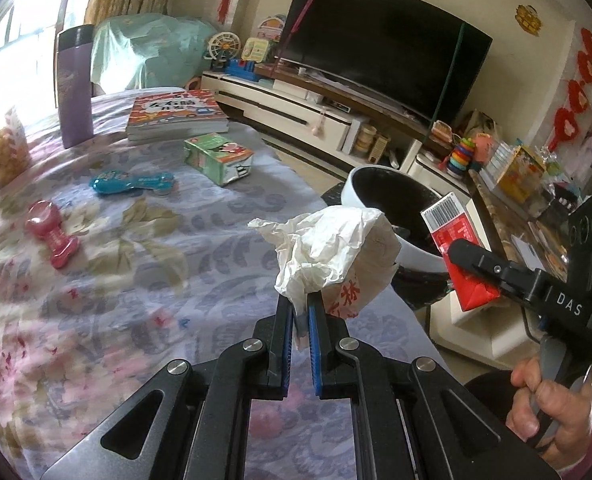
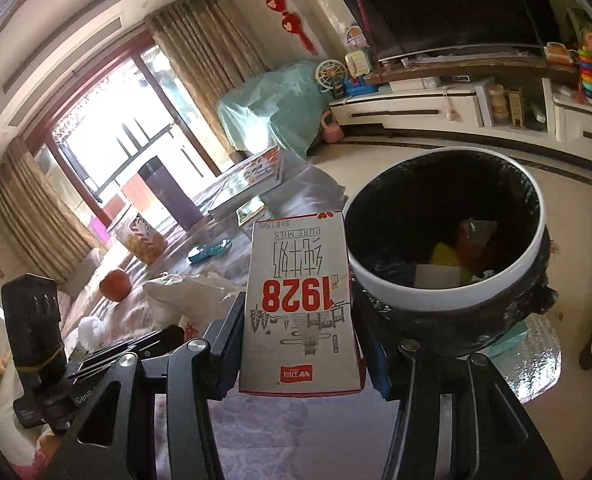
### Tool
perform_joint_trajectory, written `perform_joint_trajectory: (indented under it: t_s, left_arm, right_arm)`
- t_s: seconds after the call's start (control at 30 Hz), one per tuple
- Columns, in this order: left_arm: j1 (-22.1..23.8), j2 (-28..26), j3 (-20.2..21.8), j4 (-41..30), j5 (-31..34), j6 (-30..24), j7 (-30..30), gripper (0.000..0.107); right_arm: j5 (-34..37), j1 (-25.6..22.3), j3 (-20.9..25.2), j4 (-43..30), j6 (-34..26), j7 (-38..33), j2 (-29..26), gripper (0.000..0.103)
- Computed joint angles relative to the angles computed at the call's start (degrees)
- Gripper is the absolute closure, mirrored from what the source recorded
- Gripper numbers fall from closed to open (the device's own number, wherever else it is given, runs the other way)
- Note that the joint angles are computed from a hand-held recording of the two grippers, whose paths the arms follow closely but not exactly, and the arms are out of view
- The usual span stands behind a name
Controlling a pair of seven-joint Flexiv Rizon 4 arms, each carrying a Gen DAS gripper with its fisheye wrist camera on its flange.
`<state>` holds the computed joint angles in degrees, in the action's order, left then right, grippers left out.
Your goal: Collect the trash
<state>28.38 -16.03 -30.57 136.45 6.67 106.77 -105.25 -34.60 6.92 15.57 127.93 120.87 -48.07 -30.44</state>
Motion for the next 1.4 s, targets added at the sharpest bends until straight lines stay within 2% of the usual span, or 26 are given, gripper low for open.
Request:
perform_joint_trajectory:
  t_s: [0.97, 1.4]
  left_arm:
    - [-6.0, -4.2, 1.2, -6.8, -3.2, -1.7, 5.5, 0.101]
    - [-12.5, -7.4, 5.5, -13.0, -6.9, -3.2, 10.6, 0.101]
  right_arm:
    - [2.7, -1.0, -1.8, 0.7, 1.2, 0.2, 0.3, 0.051]
    - [-0.2, -4.8, -1.5, -2.6, -1.3, 1.9, -1.1, 0.051]
